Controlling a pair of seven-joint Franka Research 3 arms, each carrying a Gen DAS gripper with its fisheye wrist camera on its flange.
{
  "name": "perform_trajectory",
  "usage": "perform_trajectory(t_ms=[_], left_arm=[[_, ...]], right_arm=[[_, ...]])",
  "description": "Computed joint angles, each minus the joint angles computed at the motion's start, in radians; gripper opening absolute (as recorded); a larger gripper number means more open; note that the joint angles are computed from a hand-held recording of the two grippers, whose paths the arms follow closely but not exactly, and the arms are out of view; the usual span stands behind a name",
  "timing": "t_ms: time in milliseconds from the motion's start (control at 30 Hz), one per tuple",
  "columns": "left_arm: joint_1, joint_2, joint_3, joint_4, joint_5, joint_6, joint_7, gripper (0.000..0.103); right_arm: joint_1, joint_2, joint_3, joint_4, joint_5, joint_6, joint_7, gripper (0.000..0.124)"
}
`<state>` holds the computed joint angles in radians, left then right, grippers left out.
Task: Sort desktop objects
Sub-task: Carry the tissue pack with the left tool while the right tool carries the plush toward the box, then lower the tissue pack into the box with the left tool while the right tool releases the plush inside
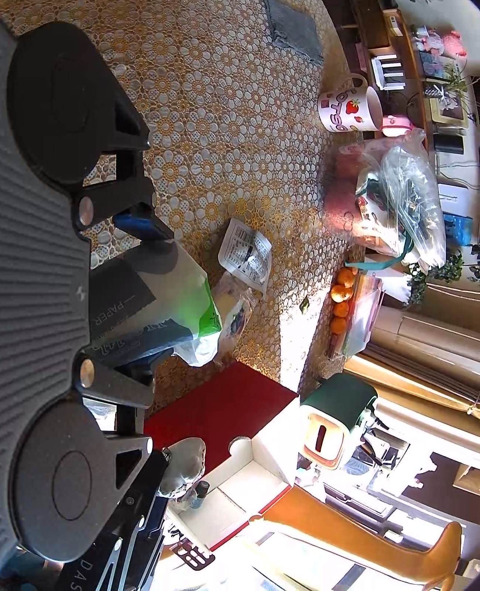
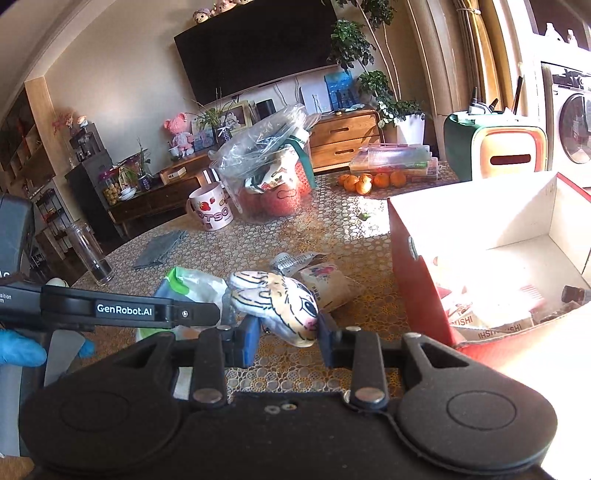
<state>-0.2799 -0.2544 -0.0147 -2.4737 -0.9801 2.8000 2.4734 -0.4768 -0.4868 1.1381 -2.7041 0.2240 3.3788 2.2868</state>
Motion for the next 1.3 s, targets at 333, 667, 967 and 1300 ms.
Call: perform_trajectory(t_ms=[333, 667, 967, 1300], left_arm=[[-0.071, -0.016, -0.037, 0.03, -0.011, -0.011, 0.008, 0.058], [-0.142, 0.042, -0.101, 0.137, 0.007, 0.026, 0.017, 0.058], [-0.148, 0.181, -0.191, 0.28, 0.124, 0.087, -0.048, 0.058], [-0.077, 0.37, -0.279, 0.435, 0.511, 0.091, -0.334, 0.058]], right_arm=[[0.162, -0.144, -0.176, -0.117, 0.025, -0.037, 0.02, 0.032], [0.185, -0.264, -0.285, -0.207, -0.035, -0.102, 0.053, 0.032], [0.129, -0.291, -0.34, -0.255, -0.095, -0.107, 0.062, 0.032], [0.041, -0.182, -0.387, -0.252, -0.109, -0.074, -0.014, 0.032]])
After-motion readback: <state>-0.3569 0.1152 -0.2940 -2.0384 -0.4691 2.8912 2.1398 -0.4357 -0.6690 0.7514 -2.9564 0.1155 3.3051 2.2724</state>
